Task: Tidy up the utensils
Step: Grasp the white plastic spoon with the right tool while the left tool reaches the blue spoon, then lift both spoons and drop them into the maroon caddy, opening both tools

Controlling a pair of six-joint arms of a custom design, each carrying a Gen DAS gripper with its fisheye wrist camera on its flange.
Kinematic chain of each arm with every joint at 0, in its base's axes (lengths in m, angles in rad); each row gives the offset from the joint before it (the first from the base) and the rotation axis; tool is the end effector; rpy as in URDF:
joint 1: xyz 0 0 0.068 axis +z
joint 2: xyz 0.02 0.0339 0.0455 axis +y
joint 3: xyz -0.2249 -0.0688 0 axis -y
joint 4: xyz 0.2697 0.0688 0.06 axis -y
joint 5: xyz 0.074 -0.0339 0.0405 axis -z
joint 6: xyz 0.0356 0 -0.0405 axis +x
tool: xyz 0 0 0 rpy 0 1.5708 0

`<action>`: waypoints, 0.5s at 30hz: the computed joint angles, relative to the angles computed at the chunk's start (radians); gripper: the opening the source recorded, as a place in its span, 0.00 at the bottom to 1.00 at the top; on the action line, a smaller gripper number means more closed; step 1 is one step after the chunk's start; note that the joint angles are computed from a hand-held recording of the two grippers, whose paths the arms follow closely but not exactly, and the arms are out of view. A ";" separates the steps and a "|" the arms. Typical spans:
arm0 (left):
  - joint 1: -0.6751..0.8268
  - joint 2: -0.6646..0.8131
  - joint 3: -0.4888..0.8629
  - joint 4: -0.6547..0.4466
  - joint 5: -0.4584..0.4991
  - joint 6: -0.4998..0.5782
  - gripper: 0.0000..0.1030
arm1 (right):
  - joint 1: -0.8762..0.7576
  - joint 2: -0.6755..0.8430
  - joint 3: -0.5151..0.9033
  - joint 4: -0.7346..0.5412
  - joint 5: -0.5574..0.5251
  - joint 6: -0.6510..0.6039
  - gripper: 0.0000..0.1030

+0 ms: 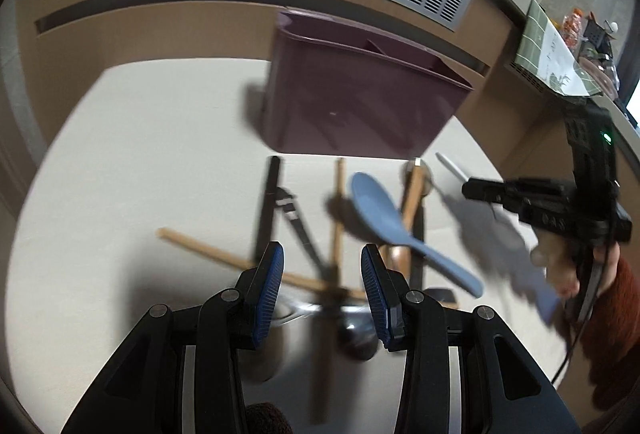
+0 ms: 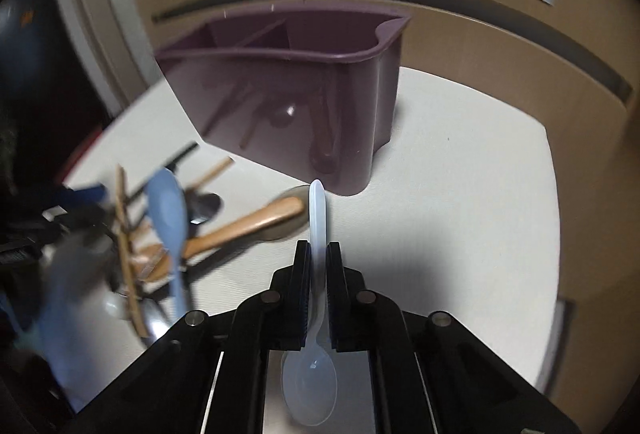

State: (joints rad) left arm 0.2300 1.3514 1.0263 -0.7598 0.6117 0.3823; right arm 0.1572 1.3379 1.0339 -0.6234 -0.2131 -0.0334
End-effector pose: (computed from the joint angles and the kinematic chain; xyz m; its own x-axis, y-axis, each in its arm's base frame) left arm 0.2909 0.0471 0.2125 -0.7710 0.1331 -0.6227 0.3903 0.8715 -0.2969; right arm 0.3037 0.0558 0.2218 -0.7805 -0.1568 -0.6052 -0.3046 0.9408 0.1491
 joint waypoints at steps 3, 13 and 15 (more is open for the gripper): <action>-0.058 0.066 0.057 -0.002 -0.007 -0.066 0.40 | 0.011 -0.080 -0.077 0.021 -0.021 0.048 0.06; -0.143 0.150 0.142 0.039 -0.091 -0.148 0.37 | 0.059 -0.190 -0.179 0.047 0.012 0.080 0.06; -0.158 0.141 0.134 0.061 -0.115 -0.146 0.33 | 0.054 -0.194 -0.186 0.057 0.002 0.089 0.06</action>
State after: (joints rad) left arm 0.0718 1.4921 1.1604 -0.6989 0.4970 0.2367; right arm 0.2111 1.1435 0.8481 -0.5667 -0.2113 0.0553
